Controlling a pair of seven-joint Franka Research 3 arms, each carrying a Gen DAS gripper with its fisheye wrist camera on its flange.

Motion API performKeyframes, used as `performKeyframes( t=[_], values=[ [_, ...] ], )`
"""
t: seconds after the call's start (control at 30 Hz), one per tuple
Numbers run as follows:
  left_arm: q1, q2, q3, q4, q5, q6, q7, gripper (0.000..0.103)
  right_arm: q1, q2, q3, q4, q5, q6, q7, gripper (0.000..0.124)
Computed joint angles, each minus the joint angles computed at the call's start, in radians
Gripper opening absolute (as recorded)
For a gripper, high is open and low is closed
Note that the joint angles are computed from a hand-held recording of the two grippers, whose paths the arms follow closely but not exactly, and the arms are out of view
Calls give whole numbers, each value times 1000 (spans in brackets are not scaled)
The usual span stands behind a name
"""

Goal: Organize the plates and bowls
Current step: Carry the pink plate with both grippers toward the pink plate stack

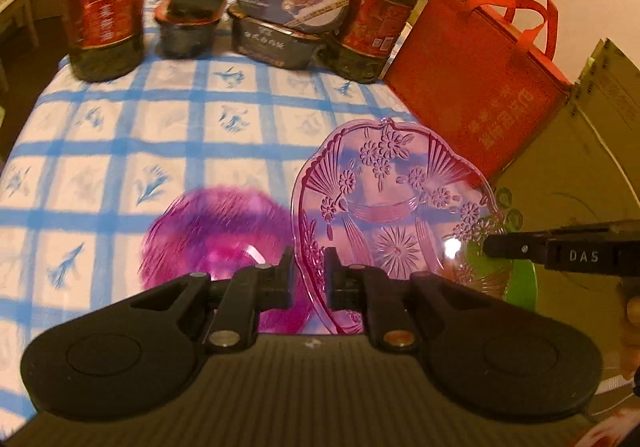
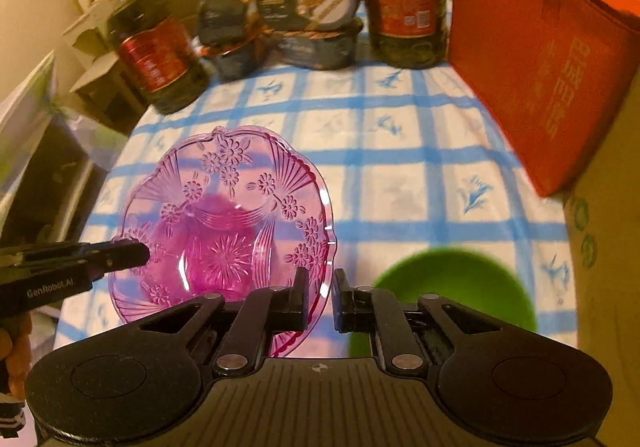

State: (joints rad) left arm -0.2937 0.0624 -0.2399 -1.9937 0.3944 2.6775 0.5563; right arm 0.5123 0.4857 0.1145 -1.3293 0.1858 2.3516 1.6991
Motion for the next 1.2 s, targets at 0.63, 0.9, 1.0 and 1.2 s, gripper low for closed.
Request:
performKeyframes(
  t=[0.63,0.9,1.0,1.2],
  values=[
    [-22,-393,-96,-491,8,69,-244,12,52,-334,98,-665,181,350,19,12],
    [-23,-473,-117,-586,14,88,-322,12,88,-379,112,-754,169,427,66,12],
    [-23,-485,-122,-595,20,77,-330,12,93,-374,115,-756,167,434,74,12],
    [-26,-493,-120,-610,19,80,-341,12,99,-365,117,-753,168,432,80,12]
  ],
)
